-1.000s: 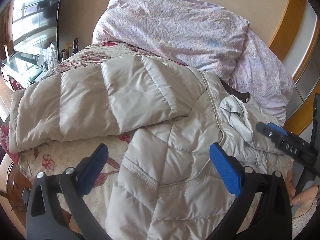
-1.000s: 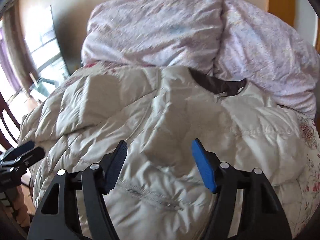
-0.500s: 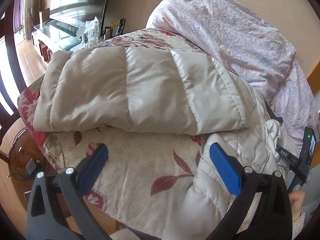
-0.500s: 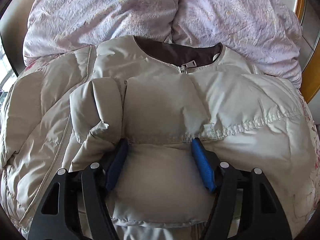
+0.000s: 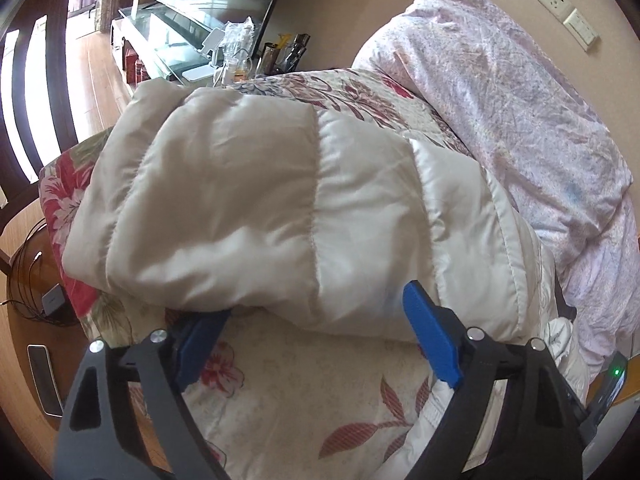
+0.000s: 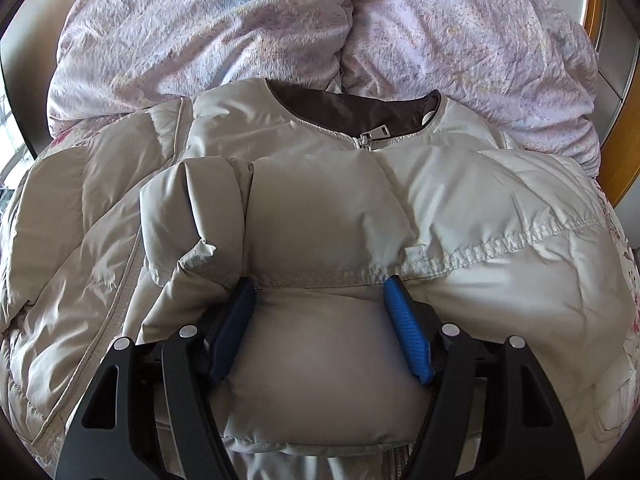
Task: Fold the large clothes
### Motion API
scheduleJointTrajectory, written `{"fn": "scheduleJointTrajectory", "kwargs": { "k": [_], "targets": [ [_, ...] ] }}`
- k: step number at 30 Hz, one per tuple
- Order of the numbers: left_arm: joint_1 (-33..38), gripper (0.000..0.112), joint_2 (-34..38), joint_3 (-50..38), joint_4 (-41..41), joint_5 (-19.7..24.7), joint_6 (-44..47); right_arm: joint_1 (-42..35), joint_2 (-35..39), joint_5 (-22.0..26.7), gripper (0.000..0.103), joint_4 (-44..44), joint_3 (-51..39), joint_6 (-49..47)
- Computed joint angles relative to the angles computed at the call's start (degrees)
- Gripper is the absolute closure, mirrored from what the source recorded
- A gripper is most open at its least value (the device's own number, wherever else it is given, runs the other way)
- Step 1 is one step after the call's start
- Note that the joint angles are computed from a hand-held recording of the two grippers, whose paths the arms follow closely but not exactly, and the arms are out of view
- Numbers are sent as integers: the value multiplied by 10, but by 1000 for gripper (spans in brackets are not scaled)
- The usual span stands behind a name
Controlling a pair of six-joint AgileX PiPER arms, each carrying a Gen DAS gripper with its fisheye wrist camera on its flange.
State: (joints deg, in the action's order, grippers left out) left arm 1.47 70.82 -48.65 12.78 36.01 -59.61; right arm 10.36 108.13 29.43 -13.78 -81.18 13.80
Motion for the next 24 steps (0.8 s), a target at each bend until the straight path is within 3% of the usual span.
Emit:
{"fn": "scheduleJointTrajectory", "kwargs": {
  "k": [6,8,10,13,18,24],
  "targets": [
    [75,55,4,-3,-72,-16,46,-1,-3,-12,34,1,8,1],
    [99,76,7,-5,-98,-17,73,-1,-3,-14,34,0,10,3],
    [117,89,13,-12,-110,-17,91,0,-3,-15,34,0,11,4],
    [119,96,22,-43,-97,2,98,0,-4,-19,33,3,13,3],
    [30,100,43,-158,36,84,26,-1,-5,-21,33,7,16,0],
    [-156,100,125,-365,162,168,32,-4,-6,-23,33,20,16,-12]
  ]
}}
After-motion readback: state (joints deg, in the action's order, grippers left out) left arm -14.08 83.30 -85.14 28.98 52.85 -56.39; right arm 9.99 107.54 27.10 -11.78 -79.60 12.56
